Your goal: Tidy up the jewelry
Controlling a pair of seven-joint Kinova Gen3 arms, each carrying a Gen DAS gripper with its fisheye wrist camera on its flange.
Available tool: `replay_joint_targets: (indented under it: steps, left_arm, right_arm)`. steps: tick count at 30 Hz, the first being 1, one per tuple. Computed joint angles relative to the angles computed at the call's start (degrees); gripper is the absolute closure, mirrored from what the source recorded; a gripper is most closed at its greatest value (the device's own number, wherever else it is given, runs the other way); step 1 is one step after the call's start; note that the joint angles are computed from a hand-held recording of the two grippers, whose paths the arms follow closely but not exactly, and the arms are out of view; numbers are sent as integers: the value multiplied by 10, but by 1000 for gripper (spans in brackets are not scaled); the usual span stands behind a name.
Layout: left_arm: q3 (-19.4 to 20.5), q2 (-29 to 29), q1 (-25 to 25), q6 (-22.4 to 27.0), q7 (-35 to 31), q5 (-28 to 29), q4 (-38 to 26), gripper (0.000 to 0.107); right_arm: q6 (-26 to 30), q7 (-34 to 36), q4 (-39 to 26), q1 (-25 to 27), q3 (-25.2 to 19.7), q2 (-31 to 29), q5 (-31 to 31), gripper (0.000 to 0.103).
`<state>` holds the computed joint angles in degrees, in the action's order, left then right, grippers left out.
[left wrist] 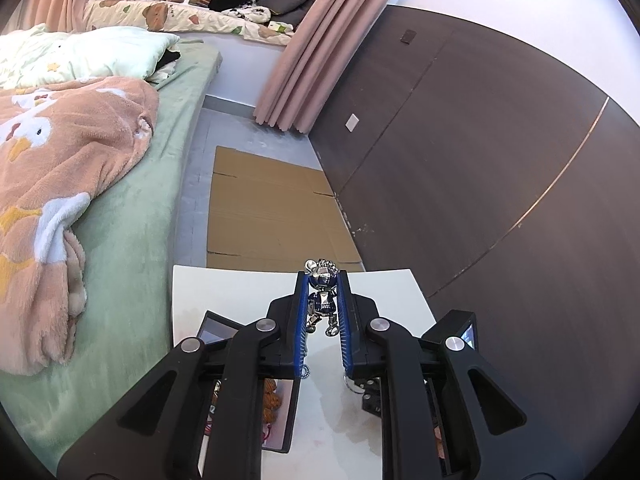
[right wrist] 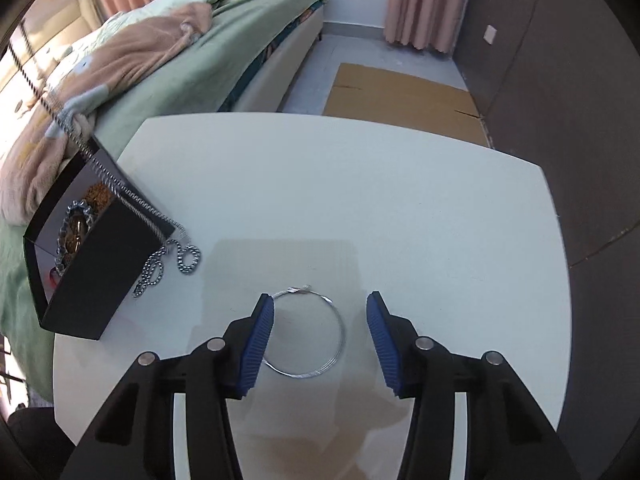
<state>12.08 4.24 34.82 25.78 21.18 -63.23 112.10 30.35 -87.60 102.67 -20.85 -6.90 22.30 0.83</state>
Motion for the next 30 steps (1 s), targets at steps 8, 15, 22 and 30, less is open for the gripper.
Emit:
replay_joint_targets:
  steps: [8, 15, 22, 30]
  left_arm:
    - [-7, -1, -9, -17, -2, 1, 4, 93]
    - [-3, -5, -12, -17, -4, 4, 7, 93]
    - [1, -7, -13, -14, -5, 7, 9, 93]
    - [6, -9, -12, -11, -2, 2, 13, 93]
  right_arm:
    - [-17, -6, -2, -13, -1, 11, 10, 71]
    - [-5, 22, -10, 24, -23, 16, -38, 98]
    - [29, 54, -14, 86, -39, 20, -127, 102]
    - [55, 100, 2, 152, -48, 0, -243, 97]
